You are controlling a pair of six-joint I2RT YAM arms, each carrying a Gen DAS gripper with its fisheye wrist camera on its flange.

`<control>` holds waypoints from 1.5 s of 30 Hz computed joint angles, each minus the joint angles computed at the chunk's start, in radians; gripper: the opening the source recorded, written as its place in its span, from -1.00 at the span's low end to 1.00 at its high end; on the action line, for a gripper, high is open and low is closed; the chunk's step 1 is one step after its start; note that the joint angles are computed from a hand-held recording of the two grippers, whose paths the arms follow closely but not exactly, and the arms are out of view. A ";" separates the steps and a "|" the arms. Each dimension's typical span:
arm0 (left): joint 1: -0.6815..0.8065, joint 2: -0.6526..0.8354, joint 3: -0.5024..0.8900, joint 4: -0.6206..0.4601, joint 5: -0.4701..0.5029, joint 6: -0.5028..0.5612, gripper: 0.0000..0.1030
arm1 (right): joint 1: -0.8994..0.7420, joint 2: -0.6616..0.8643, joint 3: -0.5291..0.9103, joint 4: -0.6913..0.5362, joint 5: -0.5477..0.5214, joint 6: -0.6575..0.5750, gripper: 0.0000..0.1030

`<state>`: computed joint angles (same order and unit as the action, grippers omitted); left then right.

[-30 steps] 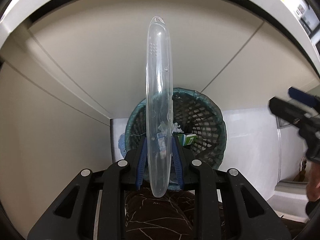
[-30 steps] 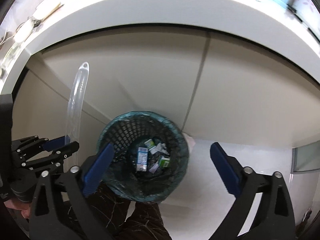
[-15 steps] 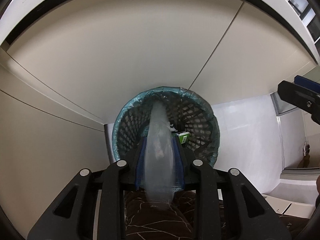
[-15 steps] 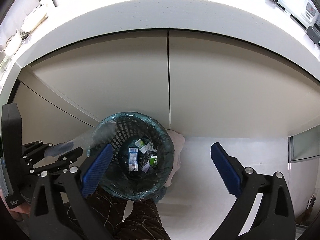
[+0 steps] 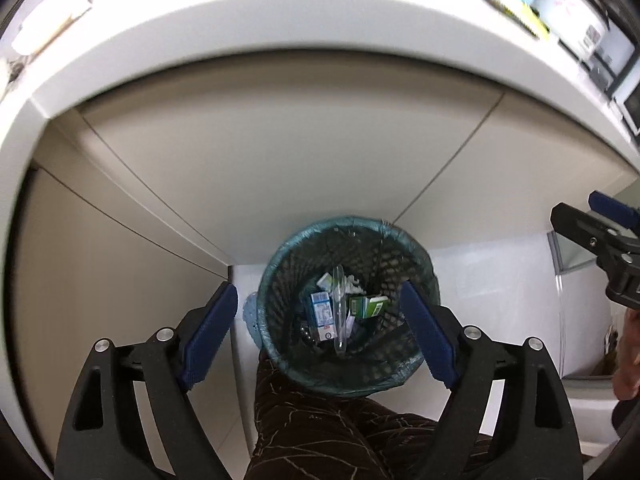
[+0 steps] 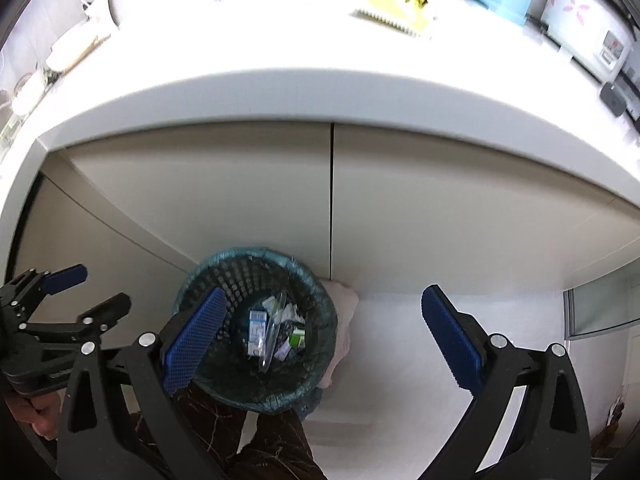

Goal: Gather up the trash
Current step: 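Raise both tools toward the blue snack bag and yellow wrapper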

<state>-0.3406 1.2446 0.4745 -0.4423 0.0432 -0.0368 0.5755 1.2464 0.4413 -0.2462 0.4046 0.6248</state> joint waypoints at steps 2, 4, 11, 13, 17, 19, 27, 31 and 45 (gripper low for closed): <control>0.023 -0.058 0.032 -0.060 -0.014 0.012 0.81 | 0.001 -0.059 0.026 -0.066 0.006 0.004 0.83; 0.049 -0.096 0.072 -0.123 0.000 0.015 0.88 | 0.007 -0.103 0.056 -0.126 0.021 0.009 0.83; 0.101 -0.084 0.260 -0.280 0.034 0.025 0.88 | 0.021 -0.191 0.210 -0.334 0.067 0.018 0.83; 0.105 -0.079 0.313 -0.319 0.043 0.017 0.88 | 0.013 -0.205 0.254 -0.380 0.070 0.024 0.83; 0.110 -0.081 0.390 -0.379 0.046 0.012 0.88 | 0.014 -0.233 0.309 -0.420 0.088 0.014 0.83; 0.111 -0.069 0.439 -0.403 0.049 0.010 0.88 | 0.009 -0.244 0.342 -0.445 0.092 0.005 0.83; 0.127 -0.001 0.605 -0.468 0.070 0.014 0.88 | -0.017 -0.217 0.481 -0.514 0.111 -0.032 0.83; 0.119 0.040 0.680 -0.480 0.056 0.024 0.88 | -0.045 -0.193 0.536 -0.526 0.107 -0.052 0.83; 0.152 0.294 0.964 -0.487 0.089 0.070 0.88 | -0.209 -0.018 0.741 -0.561 0.027 -0.096 0.83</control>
<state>-0.1885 1.5389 1.4384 -0.9293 0.1321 0.0334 0.3662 1.2288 1.1821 -0.8074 0.4317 0.5291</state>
